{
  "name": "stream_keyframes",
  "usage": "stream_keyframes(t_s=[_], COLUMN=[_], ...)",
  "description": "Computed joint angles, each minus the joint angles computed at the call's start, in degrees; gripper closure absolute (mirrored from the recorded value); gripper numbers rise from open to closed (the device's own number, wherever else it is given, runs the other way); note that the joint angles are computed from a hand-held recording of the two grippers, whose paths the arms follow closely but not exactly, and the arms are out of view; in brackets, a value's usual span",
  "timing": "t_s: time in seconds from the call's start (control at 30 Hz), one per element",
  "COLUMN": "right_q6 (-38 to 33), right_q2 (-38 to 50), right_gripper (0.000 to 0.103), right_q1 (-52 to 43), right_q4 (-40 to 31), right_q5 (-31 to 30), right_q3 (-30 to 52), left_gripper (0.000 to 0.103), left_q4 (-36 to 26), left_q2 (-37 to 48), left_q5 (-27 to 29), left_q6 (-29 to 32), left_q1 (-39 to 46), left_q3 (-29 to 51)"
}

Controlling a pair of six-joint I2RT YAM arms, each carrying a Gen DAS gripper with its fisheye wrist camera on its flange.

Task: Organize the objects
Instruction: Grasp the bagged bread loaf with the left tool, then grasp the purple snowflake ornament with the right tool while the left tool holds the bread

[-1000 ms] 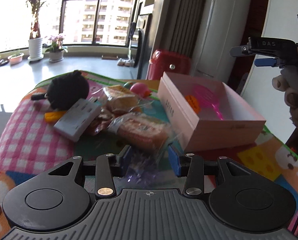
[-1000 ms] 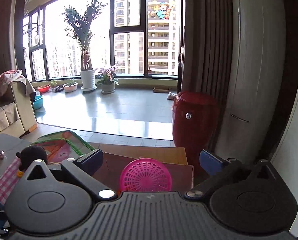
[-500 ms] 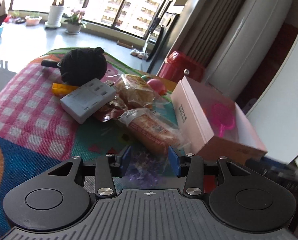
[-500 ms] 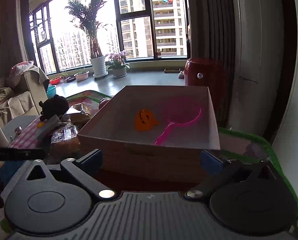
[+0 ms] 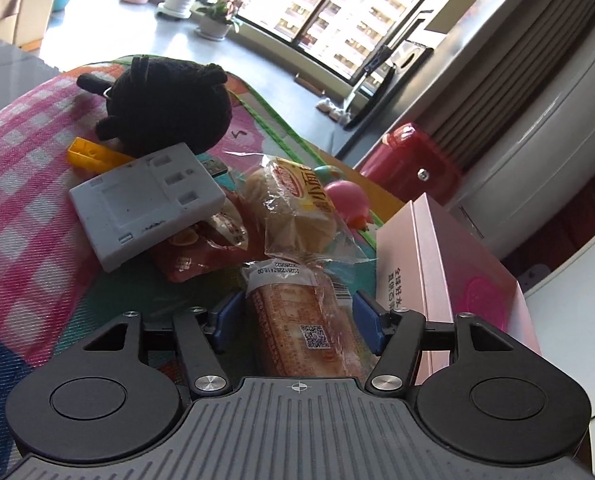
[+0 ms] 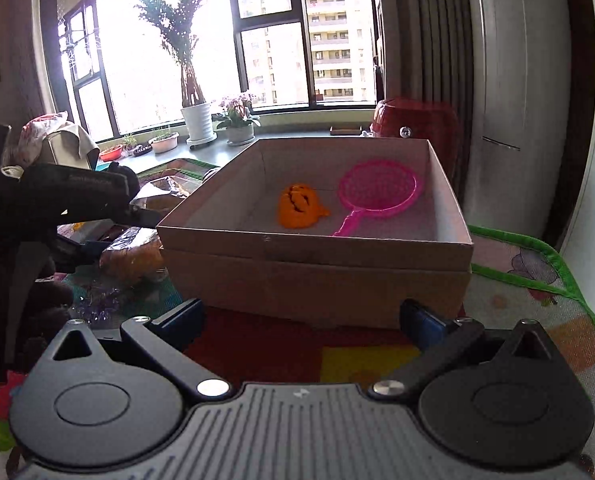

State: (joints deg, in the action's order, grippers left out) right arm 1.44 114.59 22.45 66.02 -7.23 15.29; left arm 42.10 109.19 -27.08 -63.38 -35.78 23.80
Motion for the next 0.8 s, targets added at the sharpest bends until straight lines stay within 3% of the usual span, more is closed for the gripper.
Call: stream_keyframes(t_s=[0.1, 0.23, 0.37, 0.43, 0.57, 0.67, 0.8], right_q6=[-1.2, -1.3, -1.0, 0.0, 4.2, 5.3, 3.8], right_q2=[0.0, -0.7, -1.4, -1.3, -0.4, -0.6, -1.1], right_gripper=[0.0, 0.0, 0.0, 0.0, 0.0, 0.0, 0.0], right_q1=[0.9, 1.5, 1.8, 1.5, -1.8, -4.9, -3.4], right_q4=[-0.2, -2.6, -7.1, -8.5, -8.7, -13.6, -15.2], right_q5=[1.1, 2.0, 2.8, 3.2, 0.2, -4.7, -2.9], right_q3=[-0.1, 0.5, 2.4, 3.3, 3.9, 6.1, 6.4], left_gripper=[0.042, 0.042, 0.042, 0.048, 0.052, 0.053, 0.054], left_q4=[-4.0, -5.1, -9.8, -11.4, -9.7, -6.6, -1.5], left_q2=[-0.3, -2.5, -2.4, -2.0, -1.7, -2.6, -7.4], left_q5=[-2.5, 0.9, -1.5, -2.2, -1.3, 0.2, 1.0], left_q6=[2.2, 7.5, 10.7, 12.1, 13.2, 14.0, 13.8], left_q1=[-2.2, -3.3, -5.9, -6.9, -7.5, -7.2, -7.5], left_q3=[1.5, 0.7, 3.2, 4.4, 4.0, 1.7, -5.1])
